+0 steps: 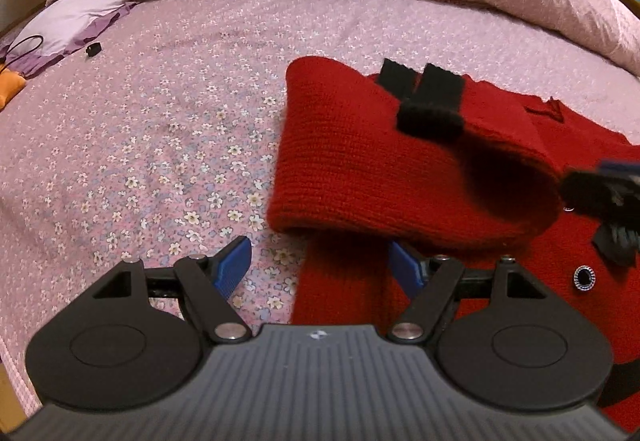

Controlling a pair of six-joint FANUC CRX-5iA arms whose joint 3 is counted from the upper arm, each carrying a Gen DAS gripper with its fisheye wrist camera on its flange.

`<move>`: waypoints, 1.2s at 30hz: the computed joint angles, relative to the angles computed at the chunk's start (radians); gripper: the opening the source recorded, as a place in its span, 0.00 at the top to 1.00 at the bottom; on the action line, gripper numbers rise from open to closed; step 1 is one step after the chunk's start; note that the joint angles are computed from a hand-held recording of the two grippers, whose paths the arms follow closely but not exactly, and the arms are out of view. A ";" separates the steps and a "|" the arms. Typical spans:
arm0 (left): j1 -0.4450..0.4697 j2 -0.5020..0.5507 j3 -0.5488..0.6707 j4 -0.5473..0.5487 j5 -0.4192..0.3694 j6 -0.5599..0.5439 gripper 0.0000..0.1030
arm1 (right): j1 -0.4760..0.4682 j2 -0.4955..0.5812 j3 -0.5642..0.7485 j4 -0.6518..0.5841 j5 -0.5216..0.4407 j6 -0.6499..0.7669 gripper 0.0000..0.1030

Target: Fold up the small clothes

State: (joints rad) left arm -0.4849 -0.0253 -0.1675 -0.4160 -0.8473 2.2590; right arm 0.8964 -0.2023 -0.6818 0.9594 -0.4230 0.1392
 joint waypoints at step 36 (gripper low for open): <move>-0.021 0.095 0.067 -0.061 -0.026 0.060 0.23 | -0.356 -0.108 -0.123 0.605 0.039 -0.540 0.89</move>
State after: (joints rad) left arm -0.5060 0.0699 -0.1005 -0.4773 -0.8728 2.3188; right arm 0.5407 -0.3107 -0.8051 1.5639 -0.3835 -0.4011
